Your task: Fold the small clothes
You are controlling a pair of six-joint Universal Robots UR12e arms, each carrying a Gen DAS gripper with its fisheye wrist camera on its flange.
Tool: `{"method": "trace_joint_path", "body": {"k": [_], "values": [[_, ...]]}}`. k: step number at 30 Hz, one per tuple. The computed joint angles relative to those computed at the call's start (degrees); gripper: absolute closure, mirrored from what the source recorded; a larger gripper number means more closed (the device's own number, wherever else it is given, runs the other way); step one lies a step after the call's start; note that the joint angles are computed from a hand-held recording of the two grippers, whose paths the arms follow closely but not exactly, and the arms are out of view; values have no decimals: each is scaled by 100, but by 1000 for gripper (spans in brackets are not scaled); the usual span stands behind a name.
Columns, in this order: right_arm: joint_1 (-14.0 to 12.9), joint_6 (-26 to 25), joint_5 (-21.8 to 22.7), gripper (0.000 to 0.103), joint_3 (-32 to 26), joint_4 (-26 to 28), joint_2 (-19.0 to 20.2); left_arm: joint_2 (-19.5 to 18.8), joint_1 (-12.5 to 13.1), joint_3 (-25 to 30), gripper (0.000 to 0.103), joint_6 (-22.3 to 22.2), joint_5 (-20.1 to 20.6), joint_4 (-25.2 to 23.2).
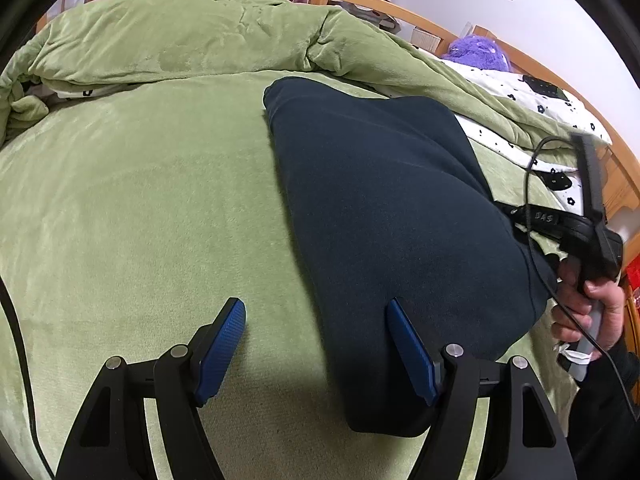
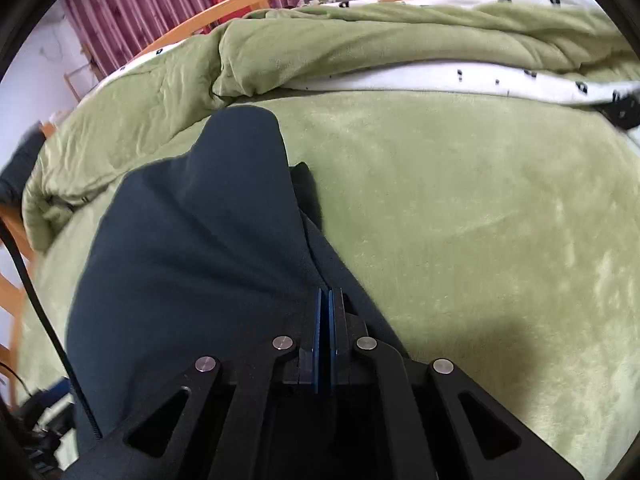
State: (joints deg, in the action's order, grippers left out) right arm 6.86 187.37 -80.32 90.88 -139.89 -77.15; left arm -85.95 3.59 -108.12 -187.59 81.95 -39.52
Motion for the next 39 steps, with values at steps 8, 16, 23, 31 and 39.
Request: {"method": "trace_joint_path", "body": {"k": [8, 16, 23, 31, 39], "values": [[-412, 318, 350, 45, 423, -158, -568, 58, 52, 30, 31, -171, 125, -41], [-644, 197, 1285, 37, 809, 328, -942, 244, 204, -61, 31, -475, 15, 177], [-391, 152, 1267, 36, 831, 530, -916, 467, 329, -157, 31, -521, -43, 341], [-446, 853, 1287, 19, 848, 525, -732, 722, 573, -328, 31, -377, -178, 348], [-494, 1209, 1845, 28, 718, 277, -409, 877, 804, -439, 31, -289, -292, 306]]}}
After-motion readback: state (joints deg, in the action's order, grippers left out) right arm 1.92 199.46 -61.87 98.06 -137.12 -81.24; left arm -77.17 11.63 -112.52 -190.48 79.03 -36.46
